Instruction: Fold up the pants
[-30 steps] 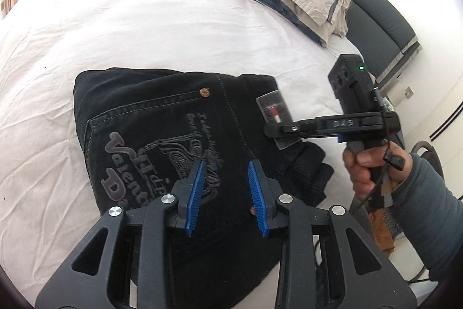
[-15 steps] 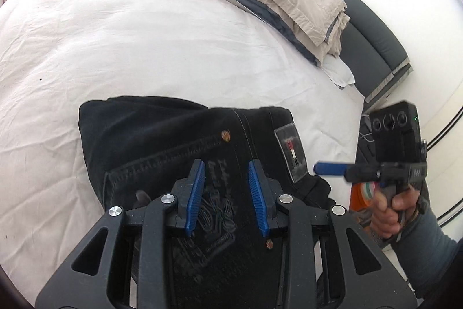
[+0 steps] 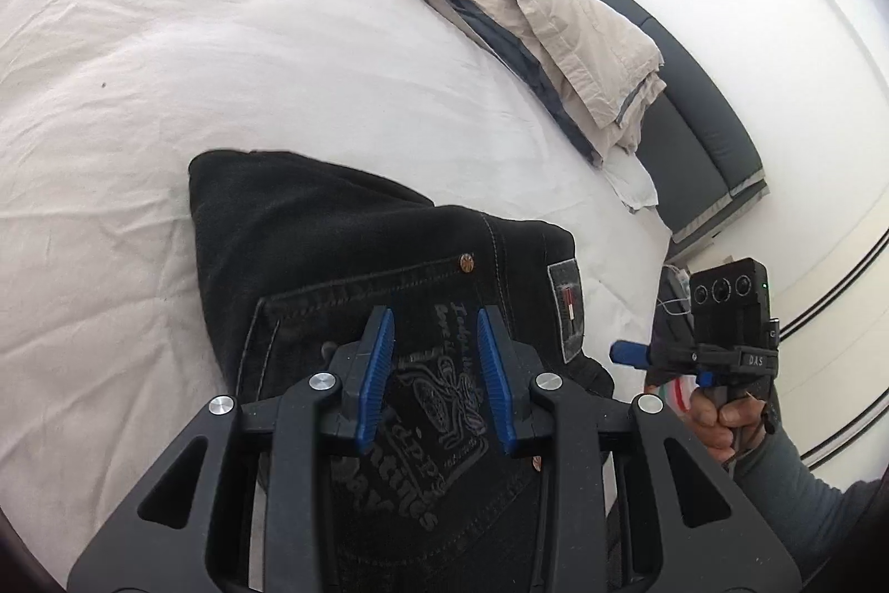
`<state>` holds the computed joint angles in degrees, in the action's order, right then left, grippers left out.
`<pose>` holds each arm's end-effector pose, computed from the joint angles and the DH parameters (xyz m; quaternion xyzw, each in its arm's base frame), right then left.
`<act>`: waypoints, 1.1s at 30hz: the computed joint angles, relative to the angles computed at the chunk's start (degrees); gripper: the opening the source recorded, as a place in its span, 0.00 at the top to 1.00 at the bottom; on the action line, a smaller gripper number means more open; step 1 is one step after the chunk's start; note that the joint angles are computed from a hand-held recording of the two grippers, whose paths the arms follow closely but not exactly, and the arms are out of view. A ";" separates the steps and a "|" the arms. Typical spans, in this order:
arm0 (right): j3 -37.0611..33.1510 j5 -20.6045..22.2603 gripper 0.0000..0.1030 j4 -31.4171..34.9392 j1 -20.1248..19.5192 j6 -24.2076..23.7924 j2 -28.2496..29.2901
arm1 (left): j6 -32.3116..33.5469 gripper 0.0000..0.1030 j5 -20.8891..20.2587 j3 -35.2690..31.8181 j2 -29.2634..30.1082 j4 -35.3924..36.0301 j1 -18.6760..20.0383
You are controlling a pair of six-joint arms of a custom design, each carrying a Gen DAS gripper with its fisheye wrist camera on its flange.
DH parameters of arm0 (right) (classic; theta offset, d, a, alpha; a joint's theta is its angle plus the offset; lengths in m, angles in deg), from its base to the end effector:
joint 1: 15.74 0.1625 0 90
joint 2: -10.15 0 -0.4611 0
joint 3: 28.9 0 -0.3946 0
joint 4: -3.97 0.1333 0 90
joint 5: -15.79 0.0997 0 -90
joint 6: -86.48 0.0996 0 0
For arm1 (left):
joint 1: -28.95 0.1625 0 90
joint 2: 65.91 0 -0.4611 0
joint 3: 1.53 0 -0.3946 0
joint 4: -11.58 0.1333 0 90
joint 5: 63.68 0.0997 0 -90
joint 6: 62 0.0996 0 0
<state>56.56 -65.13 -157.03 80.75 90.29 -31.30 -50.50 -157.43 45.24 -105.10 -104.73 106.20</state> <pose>0.2343 -0.7412 0.1512 -0.0411 0.9686 -0.2248 0.0975 -0.0694 -0.8813 0.3397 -0.2123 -0.9630 0.1623 0.0341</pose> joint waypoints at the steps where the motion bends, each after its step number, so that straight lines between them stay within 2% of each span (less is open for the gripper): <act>1: -2.80 -0.46 0.55 1.55 0.47 0.38 1.61 | -0.69 0.71 -1.31 1.67 -1.03 0.17 0.41; 4: -7.09 -3.90 0.53 8.42 0.84 0.10 4.55 | 1.08 0.71 -0.87 10.34 -5.39 -0.73 0.27; 5: -7.12 -4.87 0.55 8.82 0.78 0.28 5.03 | 1.68 0.71 -0.96 13.60 -6.89 -1.71 0.13; 8: -4.01 -3.35 0.55 3.79 0.62 1.59 3.69 | 3.08 0.71 -0.47 20.80 -11.20 -2.04 -0.19; 10: -2.51 -4.53 0.51 1.78 1.38 0.90 2.35 | 4.43 0.71 -0.19 22.54 -13.01 -0.73 -0.52; 12: -1.75 -7.24 0.39 0.67 2.05 0.67 0.96 | 4.52 0.71 0.68 22.68 -14.15 -0.38 -1.14; 15: -3.23 -11.11 0.36 0.60 2.43 1.23 0.58 | 3.60 0.68 2.60 22.60 -15.16 -5.03 -1.16; 16: -4.58 -12.22 0.36 1.84 2.46 1.27 1.01 | 2.86 0.44 4.37 21.88 -14.90 -6.02 -1.19; 17: -6.49 -13.12 0.36 3.62 2.47 1.31 1.87 | 1.67 0.30 6.95 21.13 -14.34 -7.13 -1.31; 18: -7.78 -13.35 0.36 5.30 2.34 1.36 2.45 | 0.27 0.19 8.79 20.57 -13.97 -8.09 -1.23; 20: -10.28 -14.39 0.36 9.52 1.66 1.40 3.70 | -2.29 0.19 8.64 17.79 -12.14 -6.34 -0.79; 23: -14.08 -17.27 0.35 16.06 1.26 2.35 6.14 | -3.84 0.19 11.23 13.21 -9.14 -0.99 -1.33; 25: -14.75 -16.63 0.35 15.27 1.27 2.20 7.17 | -3.45 0.19 10.74 10.81 -7.48 2.76 -1.44; 27: -15.24 -16.54 0.36 15.17 1.61 2.22 7.80 | -4.42 0.21 12.96 9.39 -5.99 5.47 -1.98; 28: -15.89 -16.61 0.38 15.90 1.86 1.92 8.27 | -5.16 0.22 12.75 8.03 -4.97 6.65 -1.83; 29: -16.56 -16.99 0.45 17.12 2.16 1.39 8.59 | -5.71 0.26 12.89 7.46 -4.43 6.76 -1.84; 30: -17.52 -18.58 0.48 18.30 2.67 1.00 9.18 | -6.12 0.40 13.98 6.19 -3.69 7.34 -1.88; 31: -18.22 -20.16 0.51 18.86 3.10 0.89 9.62 | -6.64 0.48 14.51 5.91 -3.52 7.32 -1.91; 32: -17.92 -20.67 0.56 18.95 3.27 1.29 9.44 | -7.14 0.52 13.90 5.33 -3.35 7.70 -1.73; 33: -18.00 -21.27 0.60 19.03 3.37 1.46 9.40 | -7.22 0.63 13.88 4.86 -3.34 7.91 -1.68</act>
<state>38.56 -86.40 -138.00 84.12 91.75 -21.90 -57.72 -143.55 50.10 -108.44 -96.82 104.51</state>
